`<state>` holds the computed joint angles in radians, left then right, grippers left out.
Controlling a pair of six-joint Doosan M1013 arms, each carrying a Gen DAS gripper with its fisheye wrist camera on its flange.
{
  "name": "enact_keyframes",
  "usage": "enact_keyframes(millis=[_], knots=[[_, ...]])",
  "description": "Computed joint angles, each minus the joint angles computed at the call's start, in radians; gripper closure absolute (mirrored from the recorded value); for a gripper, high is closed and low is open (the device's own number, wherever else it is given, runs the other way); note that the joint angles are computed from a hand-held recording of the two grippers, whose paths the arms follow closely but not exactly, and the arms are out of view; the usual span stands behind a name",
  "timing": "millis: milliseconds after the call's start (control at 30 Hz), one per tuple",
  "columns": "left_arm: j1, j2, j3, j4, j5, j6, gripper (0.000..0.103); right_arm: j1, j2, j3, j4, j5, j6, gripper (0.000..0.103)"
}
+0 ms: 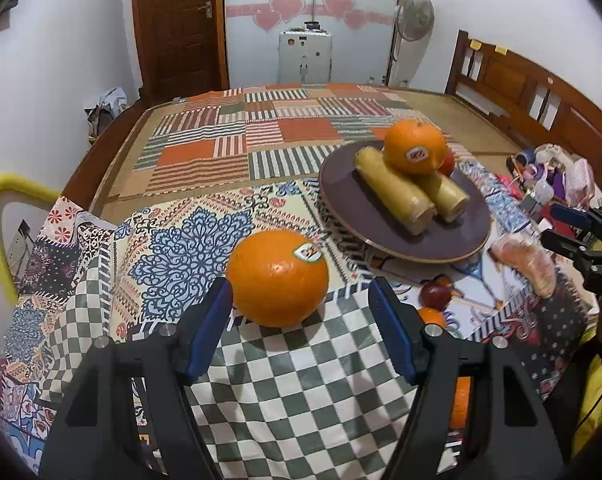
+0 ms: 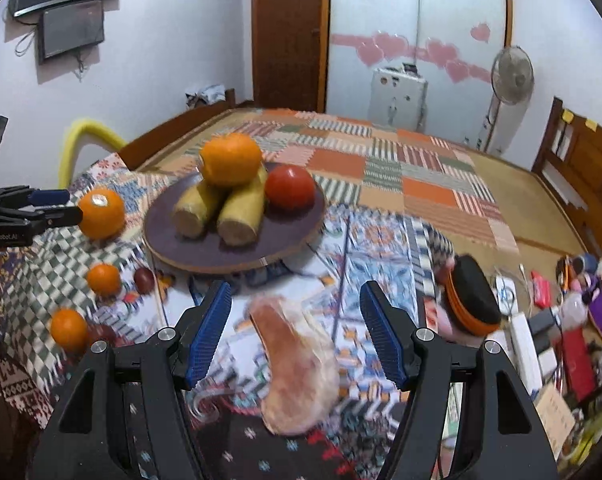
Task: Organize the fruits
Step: 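Withdraw both tools away from the plate, then grasp the Dole-stickered orange with the left tool while the right tool lifts the plastic-wrapped pink meat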
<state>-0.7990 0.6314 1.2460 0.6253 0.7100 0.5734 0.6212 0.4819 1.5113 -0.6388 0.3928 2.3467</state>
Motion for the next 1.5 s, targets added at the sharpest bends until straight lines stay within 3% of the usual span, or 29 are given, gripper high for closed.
enact_keyframes(millis=[633,733,900,1167,1300,1500], knots=[[0.015,0.044,-0.042,-0.007,0.027,-0.011,0.024,-0.002,0.032,-0.022,0.165,0.068,-0.178,0.040],[0.016,0.052,-0.056,-0.007,0.041,-0.006,0.023,-0.006,0.042,-0.038,0.229,0.085,-0.246,0.044],[0.023,0.062,-0.072,-0.021,0.052,0.007,0.023,-0.011,0.047,-0.049,0.271,0.097,-0.290,0.059],[0.038,0.068,-0.071,-0.063,0.051,0.007,0.023,-0.014,0.044,-0.042,0.273,0.075,-0.288,0.062],[0.042,0.072,-0.075,-0.079,0.054,0.008,0.023,-0.019,0.034,-0.030,0.275,0.044,-0.270,0.071],[0.043,0.070,-0.070,-0.058,0.054,-0.012,0.033,-0.019,0.023,-0.020,0.265,0.018,-0.253,0.079]])
